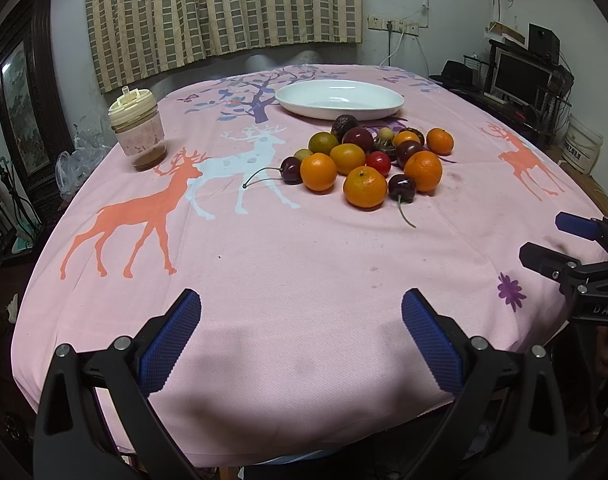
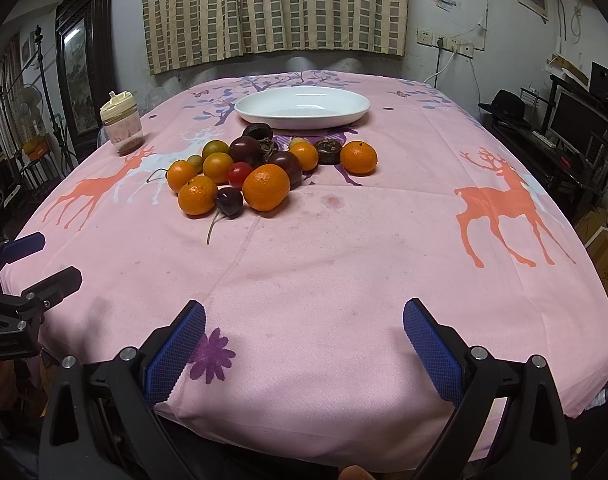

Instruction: Organize fruits

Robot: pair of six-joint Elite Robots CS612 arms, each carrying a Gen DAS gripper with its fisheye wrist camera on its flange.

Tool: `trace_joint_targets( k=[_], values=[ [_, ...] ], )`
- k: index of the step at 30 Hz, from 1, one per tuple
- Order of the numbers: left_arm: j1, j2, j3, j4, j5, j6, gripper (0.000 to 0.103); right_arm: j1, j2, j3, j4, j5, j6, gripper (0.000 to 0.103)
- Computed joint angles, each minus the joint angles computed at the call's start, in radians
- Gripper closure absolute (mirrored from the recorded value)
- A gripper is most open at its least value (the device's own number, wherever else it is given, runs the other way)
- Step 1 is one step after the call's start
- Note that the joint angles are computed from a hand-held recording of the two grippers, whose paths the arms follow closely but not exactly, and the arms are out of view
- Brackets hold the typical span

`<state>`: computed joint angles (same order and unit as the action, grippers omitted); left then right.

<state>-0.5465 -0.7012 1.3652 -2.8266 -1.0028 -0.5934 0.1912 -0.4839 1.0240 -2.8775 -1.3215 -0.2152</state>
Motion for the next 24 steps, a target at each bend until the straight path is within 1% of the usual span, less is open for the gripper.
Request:
trace_joint_targets(
  k=[24],
  values=[
    [0.003, 0.003, -0.003, 0.013, -0.006, 0.0, 0.005, 0.0, 0.004, -0.005, 0.011, -0.002, -0.002, 0.004]
  ],
)
